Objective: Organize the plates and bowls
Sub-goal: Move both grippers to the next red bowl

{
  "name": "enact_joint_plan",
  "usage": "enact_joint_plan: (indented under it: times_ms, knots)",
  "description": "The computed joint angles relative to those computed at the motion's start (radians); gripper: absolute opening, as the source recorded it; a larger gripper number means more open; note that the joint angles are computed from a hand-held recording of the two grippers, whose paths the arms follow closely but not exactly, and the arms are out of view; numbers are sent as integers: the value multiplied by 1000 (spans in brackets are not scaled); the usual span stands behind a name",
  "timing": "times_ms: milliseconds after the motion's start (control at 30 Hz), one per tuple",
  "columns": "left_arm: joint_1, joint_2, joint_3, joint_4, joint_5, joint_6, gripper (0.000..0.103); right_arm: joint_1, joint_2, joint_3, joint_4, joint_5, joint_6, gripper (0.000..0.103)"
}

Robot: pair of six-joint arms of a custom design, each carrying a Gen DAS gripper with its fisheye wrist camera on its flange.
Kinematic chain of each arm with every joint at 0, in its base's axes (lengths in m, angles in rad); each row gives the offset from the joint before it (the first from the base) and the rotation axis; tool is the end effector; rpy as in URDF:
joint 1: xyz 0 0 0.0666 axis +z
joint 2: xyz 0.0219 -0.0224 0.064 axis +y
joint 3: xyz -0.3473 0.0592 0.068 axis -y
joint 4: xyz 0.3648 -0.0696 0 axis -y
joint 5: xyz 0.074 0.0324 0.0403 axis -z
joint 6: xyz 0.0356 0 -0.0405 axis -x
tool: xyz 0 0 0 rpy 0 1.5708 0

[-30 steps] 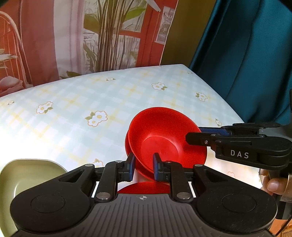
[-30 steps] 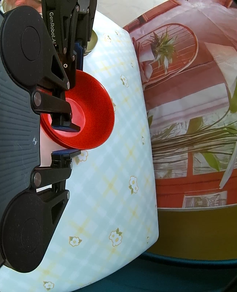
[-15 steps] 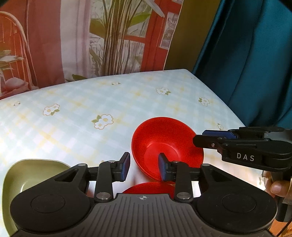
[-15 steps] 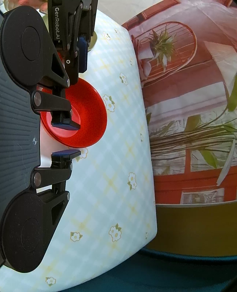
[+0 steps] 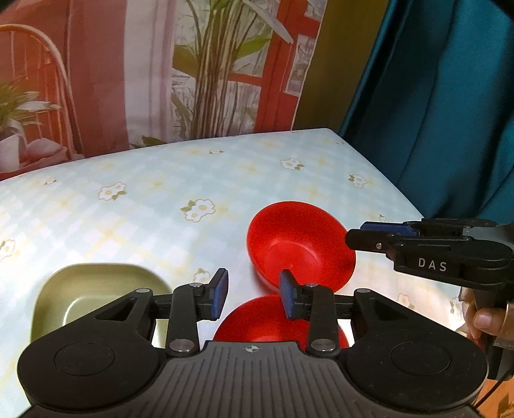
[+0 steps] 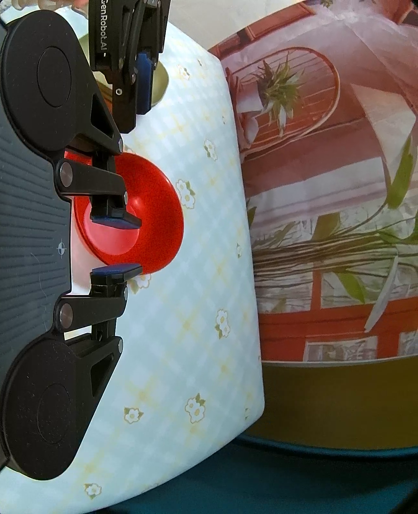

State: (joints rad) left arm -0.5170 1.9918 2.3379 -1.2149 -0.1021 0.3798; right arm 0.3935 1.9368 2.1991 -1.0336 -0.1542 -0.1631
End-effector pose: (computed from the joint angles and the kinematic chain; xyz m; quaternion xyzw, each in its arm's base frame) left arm 0.5576 -0.3133 0.4599 0.0468 0.9368 -0.1057 0.3302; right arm 0.5893 0.2501 0.4489 -0.1353 0.9089 0.1748 0.3536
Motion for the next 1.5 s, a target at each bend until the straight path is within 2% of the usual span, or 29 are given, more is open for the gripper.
enact_joint_plan:
  times_ms: [333,600,933,1100,1500]
  knots:
    - [-4,-145,-205,58,-43,63,37,24,-79,-109,64,0,33,22]
    - [-14,-236,-352,96,-21,135,37,51,-133,-196,90,-17,48,22]
    - [-43,-271,-427,135,5,159,37,78,-174,-277,86,-28,56,22]
    - [-46,-268,-436,122,-5,163,37,80,-174,-286,85,-28,47,22]
    - [-41,-269,-459,129,21,193,37,72,-212,-373,160,-31,-34,22]
